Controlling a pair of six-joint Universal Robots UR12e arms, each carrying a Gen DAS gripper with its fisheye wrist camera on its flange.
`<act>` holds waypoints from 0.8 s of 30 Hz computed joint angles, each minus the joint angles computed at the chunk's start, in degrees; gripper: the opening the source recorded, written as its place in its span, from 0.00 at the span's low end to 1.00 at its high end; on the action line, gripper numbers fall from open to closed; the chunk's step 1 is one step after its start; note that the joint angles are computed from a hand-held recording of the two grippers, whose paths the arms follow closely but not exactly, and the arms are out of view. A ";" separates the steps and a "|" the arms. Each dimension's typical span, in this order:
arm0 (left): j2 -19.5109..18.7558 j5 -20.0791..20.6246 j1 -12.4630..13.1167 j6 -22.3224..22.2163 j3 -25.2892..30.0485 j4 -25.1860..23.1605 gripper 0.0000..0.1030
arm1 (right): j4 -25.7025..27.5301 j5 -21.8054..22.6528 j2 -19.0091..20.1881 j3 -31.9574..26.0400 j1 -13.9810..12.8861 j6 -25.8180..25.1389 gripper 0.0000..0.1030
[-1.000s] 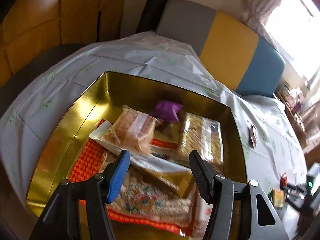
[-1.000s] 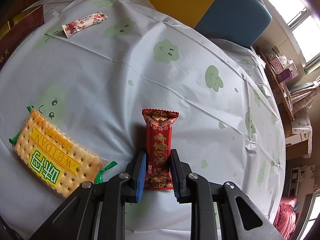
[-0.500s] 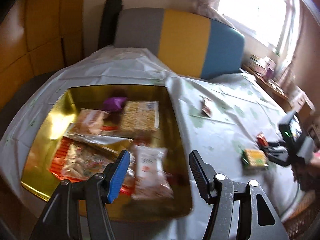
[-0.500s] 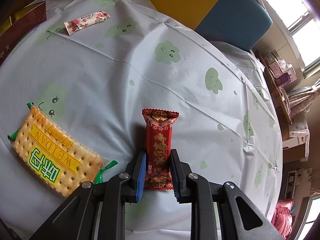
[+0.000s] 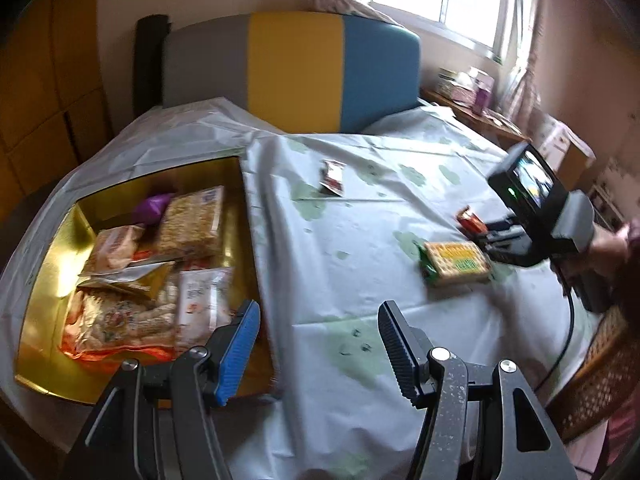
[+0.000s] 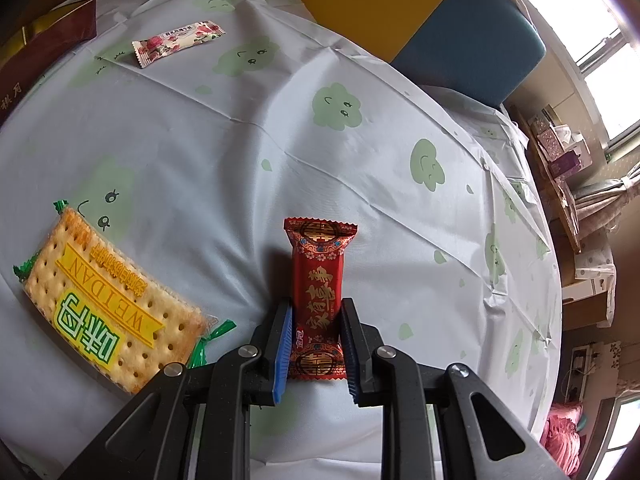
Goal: Organize snacks
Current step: 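Move the open left tool back over the table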
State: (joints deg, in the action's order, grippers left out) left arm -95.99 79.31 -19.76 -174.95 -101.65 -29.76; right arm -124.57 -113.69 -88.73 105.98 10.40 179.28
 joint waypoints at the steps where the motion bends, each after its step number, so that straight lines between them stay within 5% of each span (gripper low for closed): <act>1: -0.04 -0.24 -0.18 0.50 -0.06 -0.13 0.61 | 0.01 -0.04 0.04 -0.03 0.05 -0.01 0.23; 18: -1.99 -1.33 -3.17 6.94 -1.19 -5.27 0.61 | 0.11 -0.13 0.01 -0.05 0.21 0.10 0.23; 24: -1.98 -2.17 -3.04 8.05 -4.01 2.05 0.63 | 0.06 0.11 -0.03 -0.05 0.12 0.21 0.22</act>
